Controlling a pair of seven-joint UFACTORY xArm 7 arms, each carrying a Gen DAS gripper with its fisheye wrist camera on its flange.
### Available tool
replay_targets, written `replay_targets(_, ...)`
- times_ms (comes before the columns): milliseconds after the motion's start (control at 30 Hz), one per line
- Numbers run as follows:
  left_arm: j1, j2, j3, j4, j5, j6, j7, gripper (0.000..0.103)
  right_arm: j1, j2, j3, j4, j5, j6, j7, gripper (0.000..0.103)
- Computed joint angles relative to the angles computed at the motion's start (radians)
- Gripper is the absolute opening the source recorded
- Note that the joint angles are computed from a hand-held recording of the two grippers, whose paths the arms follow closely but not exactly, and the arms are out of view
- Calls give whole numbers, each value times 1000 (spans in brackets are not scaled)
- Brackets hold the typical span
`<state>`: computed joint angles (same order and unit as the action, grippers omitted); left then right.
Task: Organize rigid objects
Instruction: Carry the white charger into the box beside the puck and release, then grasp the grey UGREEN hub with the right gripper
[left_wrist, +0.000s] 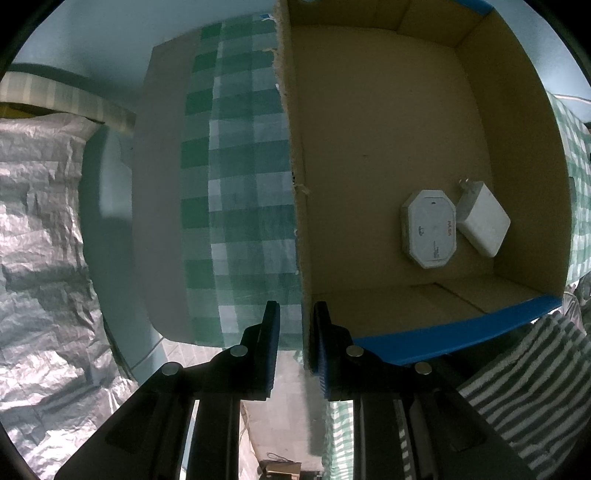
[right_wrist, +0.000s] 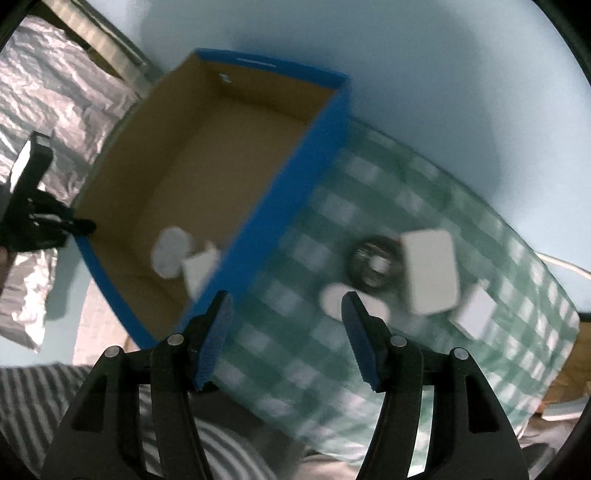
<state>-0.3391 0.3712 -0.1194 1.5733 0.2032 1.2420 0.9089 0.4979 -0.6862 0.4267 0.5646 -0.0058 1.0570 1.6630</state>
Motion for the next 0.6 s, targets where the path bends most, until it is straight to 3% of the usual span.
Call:
replay_targets(400,-6,-15,-1,-24,12,-7,-19,18,166,-158,-7,-164,171,76,-41,62)
replay_targets(600,-9,-24,-1,-35,18,-11,-36,18,238,-109,-35,-208,232,85,-171,62)
